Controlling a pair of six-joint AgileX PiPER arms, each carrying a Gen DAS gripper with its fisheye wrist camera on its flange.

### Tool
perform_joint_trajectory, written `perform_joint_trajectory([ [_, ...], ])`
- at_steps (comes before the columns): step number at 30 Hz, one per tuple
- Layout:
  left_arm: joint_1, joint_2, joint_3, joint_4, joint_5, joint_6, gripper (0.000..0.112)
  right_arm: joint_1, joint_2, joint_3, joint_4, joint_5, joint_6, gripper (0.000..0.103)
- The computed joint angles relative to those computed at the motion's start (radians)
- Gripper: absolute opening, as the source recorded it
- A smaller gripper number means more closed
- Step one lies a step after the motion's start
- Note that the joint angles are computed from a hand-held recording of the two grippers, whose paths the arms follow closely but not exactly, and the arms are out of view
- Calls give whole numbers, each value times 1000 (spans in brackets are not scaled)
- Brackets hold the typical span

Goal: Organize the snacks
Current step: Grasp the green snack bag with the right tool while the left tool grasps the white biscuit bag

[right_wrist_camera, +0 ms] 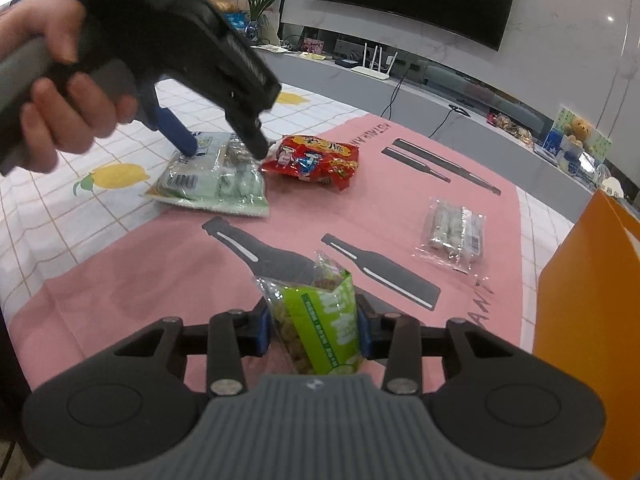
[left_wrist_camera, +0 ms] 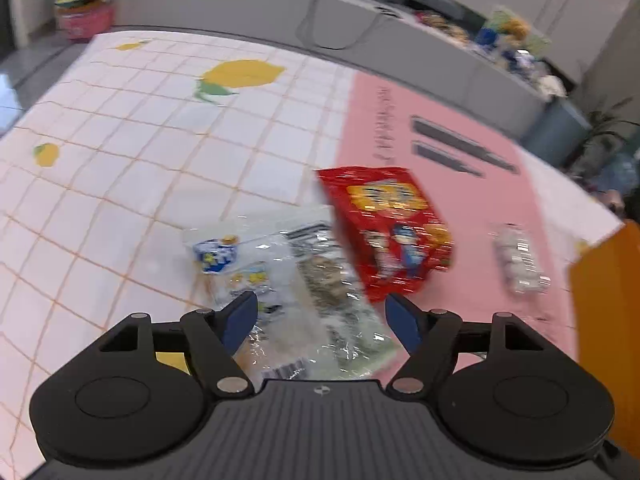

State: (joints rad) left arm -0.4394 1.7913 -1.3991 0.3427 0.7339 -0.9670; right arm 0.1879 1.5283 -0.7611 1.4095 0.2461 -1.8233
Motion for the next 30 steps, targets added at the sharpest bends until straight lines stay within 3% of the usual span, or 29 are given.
perform_joint_trajectory([
  [4,-15,48,-54,61,70,-64,91,0,-7,20,69,-9,-87,40],
  [8,-23,79,-71,115,90,-101,100,-3,-10,22,61,-6,-88,40],
  [18,7,48,6,91,13,-50,103,-1,-5,22,98,-11,-122,41],
  [21,5,33,9,78,38,-30,91,-2,-6,27,126,-10,-156,41],
  [23,17,2,28,26,37,-10,76,-5,-8,33,150,-7,-185,41],
  [30,5,-94,108,-80,59,36,61,-17,-22,40,131,5,-145,40],
])
